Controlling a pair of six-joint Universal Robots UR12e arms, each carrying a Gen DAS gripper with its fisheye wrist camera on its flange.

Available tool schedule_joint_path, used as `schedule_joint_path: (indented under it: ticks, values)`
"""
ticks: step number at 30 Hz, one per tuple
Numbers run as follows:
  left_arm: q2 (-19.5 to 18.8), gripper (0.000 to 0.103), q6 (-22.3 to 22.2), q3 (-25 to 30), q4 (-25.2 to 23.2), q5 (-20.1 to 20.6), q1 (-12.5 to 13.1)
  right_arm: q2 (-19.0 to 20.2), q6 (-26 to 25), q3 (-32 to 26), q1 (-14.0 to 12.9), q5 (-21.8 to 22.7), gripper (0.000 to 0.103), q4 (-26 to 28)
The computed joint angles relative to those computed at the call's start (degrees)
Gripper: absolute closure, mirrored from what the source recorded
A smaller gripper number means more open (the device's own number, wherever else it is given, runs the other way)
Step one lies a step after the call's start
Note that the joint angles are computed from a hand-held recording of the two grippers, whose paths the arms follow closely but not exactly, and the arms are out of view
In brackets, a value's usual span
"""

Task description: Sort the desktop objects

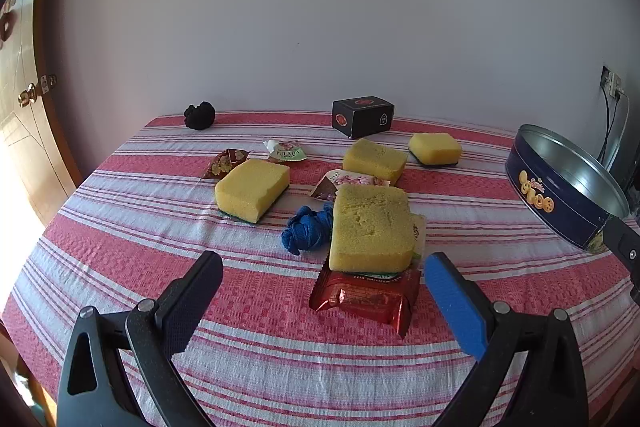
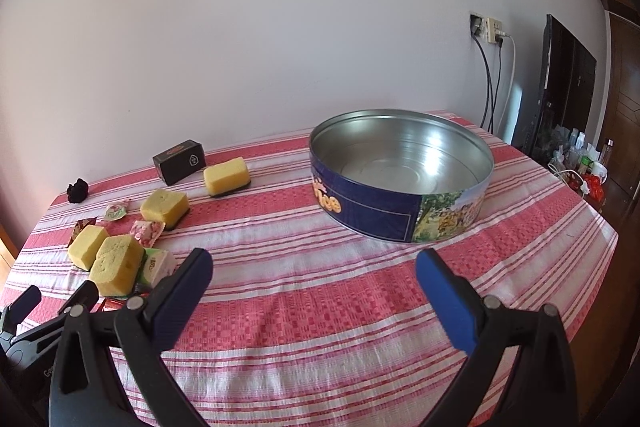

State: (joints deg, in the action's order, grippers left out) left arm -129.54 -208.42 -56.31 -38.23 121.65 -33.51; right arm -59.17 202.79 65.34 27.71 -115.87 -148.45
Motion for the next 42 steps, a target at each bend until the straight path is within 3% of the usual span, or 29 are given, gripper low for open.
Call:
schedule_joint_path:
  ticks: [10,13,16,18,24,27,31,33,35,37,39,42]
  values:
    - [1.17,0.001,-2.51,-2.12,-2.42,1.32,1.33,1.48,-0.31,-0.74,-0.07,5.53,0.001,-2.49]
    - [2.13,0.001,-3.86,-3.81,-3.30,2.62,1.96,2.39,-1.97,-1.82,0.15,7.35,0.012,-1.82]
    - [3.13,0.001,-6.17,-5.45,-4.50,3.63,2.70,3.31,-3.44,-3.21,0.03,12.27,0.014,0.22]
    - [3.41,0.001,-6.48,-5.96,-5.40,4.26,3.09,4.14,-3.76,-4.53,-0.12,16.36,0.021,1.85]
    - [4.14,0.001,-8.18,-7.02,-6.83,3.94,4.09,7.63,-3.54,-10.40,0.18,24.28,0.018,5.65]
    - [4.33,0.001,-8.86,-7.07,-7.59,5.22,4.32,9.63,-4.07,-13.81,0.74,25.14,0.005,6.76]
    - [4.64,0.001,-7.52,-7.07,-5.94,4.22,5.21,12.93,-7.32,-19.50,1.87,22.78,0.004,9.86]
    - [4.42,0.001,-5.98,-6.37,-5.56,3.37,5.69,15.00,-9.21,-23.33,2.43,21.04,0.004,13.84]
    - [3.87,0.001,-4.22,-5.05,-6.01,3.19,6.10,16.82,-10.34,-26.69,2.54,20.90,0.008,18.27]
    - [3.10,0.001,-2.59,-3.67,-5.99,2.94,6.45,18.06,-10.88,-28.80,2.76,19.11,0.027,20.92]
    - [2.25,0.001,-0.94,-2.12,-6.30,1.28,6.82,17.69,-11.84,-27.59,2.95,16.84,0.046,18.51]
    - [0.17,0.001,1.64,1.38,-7.47,-0.16,7.01,16.69,-11.65,-25.96,1.98,20.59,0.046,17.00]
